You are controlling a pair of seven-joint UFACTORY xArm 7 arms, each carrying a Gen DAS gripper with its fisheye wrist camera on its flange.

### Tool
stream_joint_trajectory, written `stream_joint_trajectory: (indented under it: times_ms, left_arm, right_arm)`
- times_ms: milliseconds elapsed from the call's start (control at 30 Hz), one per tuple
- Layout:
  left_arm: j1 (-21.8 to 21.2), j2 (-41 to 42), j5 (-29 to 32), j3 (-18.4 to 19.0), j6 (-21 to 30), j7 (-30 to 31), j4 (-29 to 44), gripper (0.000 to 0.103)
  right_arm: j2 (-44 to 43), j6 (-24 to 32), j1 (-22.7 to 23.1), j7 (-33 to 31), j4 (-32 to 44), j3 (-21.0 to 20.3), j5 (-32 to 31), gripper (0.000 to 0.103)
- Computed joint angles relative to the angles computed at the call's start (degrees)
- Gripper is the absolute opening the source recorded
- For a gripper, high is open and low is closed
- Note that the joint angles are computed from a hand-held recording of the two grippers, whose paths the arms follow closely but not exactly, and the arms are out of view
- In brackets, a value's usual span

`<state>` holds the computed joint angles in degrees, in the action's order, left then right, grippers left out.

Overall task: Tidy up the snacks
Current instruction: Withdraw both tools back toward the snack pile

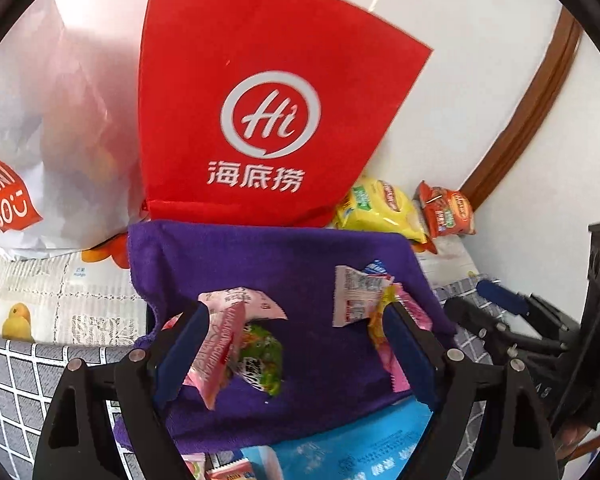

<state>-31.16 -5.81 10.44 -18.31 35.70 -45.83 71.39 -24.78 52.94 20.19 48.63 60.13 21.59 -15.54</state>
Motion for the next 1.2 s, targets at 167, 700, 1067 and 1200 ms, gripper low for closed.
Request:
stream_joint_trajectory:
  times_ms: [167,700,1067,1200]
  left_arm:
    - [-0.4,-1.3,-0.3,-0.4,0.6,0.4,0.5,0.088]
    - [0.6,-16.6,-1.0,-4.4,10.1,0.0,-4.6,0.088]
    - [2.3,-32.0,-6.5,-6.0,17.3,-0.5,-17.0,0.088]
    - [2.8,-36.7,-7.9,-6.1,19.5,-0.5,-20.4,0.088]
  right_arm:
    - [-4.2,4.0,0.2,3.3,-0.8,1.8,0.3,0.071]
    - [-13.6,14.9,2.4,8.8,-0.3,8.6,3.8,0.071]
    - [-8.9,9.7,7.7,15.2,-2.1,15.5,7.8,0.068]
    - [-5.5,7.0,9.3,18.5,-1.8,16.7,6.5,0.068]
